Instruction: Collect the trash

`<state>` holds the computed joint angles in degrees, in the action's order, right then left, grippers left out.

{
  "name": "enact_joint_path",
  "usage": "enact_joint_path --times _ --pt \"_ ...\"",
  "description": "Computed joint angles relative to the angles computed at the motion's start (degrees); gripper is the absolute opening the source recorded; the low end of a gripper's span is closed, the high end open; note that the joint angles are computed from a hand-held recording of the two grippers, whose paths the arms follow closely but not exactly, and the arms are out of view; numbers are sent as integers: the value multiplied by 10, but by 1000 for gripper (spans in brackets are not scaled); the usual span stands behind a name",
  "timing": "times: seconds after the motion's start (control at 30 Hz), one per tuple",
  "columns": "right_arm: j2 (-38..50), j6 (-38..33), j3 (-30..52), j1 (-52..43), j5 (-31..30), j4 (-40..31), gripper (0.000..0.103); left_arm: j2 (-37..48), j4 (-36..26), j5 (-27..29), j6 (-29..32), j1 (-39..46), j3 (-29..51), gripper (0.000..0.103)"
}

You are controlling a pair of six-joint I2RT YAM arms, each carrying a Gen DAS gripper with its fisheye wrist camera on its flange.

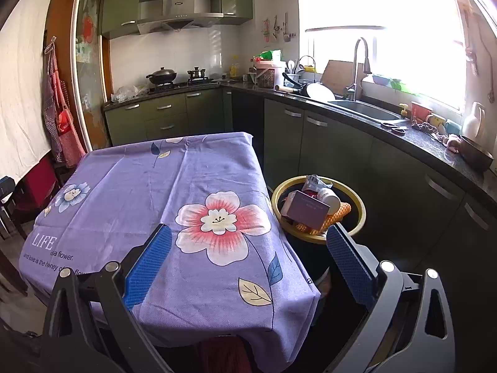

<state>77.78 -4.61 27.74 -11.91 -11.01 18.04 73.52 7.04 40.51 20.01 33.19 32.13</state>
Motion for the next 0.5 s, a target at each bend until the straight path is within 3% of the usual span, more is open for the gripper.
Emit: enact_joint_path --times 0.5 --pt "2 1 2 0 -3 -1 98 -1 2 0 5 -2 -4 96"
